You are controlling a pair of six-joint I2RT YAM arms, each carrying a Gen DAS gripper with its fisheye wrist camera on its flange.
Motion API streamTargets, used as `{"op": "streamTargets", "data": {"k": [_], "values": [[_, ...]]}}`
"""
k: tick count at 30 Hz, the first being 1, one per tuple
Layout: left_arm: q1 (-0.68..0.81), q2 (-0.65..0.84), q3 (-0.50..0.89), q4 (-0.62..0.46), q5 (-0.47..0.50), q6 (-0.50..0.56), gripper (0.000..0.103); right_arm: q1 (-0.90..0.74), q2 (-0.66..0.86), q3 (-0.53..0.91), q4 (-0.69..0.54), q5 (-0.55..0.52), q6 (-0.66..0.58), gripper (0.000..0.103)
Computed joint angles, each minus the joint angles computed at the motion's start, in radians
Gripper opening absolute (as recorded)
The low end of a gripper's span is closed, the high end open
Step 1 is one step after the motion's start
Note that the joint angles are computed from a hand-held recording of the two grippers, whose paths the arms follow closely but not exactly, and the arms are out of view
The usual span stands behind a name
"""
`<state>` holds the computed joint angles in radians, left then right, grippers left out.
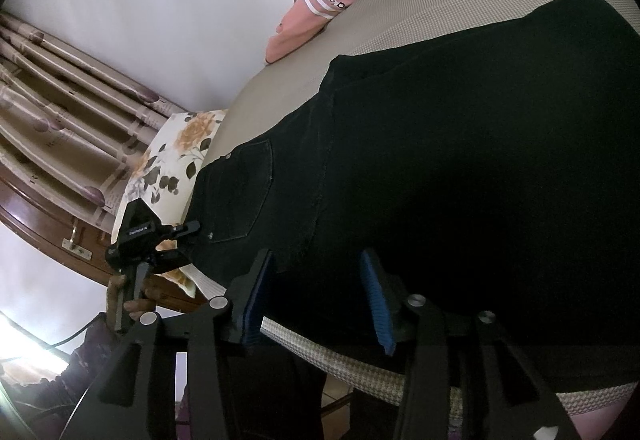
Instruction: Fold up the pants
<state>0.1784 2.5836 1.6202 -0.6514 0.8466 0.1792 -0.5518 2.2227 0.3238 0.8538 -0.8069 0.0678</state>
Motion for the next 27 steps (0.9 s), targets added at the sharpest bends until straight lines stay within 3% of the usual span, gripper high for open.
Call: {"op": "streamTargets", "data": {"k": [2,5,9,17,27], "values": [[0.008,0.002,-0.011,0.022,0.018,-0.037,0.043,0.000,-0.001,-0.001,0.002,-0.001,0.000,0.043],[0.013,-0.009,-0.046,0.075,0.019,-0.080,0.032,0.000,-0.004,0.000,-0.002,0.000,0.000,0.043],[-0.008,-0.071,-0.138,0.179,-0.040,-0.086,0.027,0.000,-0.004,-0.002,0.001,0.000,0.001,0.043],[-0.034,-0.192,-0.312,0.371,-0.075,-0.155,0.026,0.004,-0.013,-0.001,-0.002,-0.001,0.012,0.043],[-0.079,-0.412,-0.490,0.479,-0.026,-0.187,0.026,-0.020,-0.007,0.017,-0.017,-0.059,0.017,0.049]]}}
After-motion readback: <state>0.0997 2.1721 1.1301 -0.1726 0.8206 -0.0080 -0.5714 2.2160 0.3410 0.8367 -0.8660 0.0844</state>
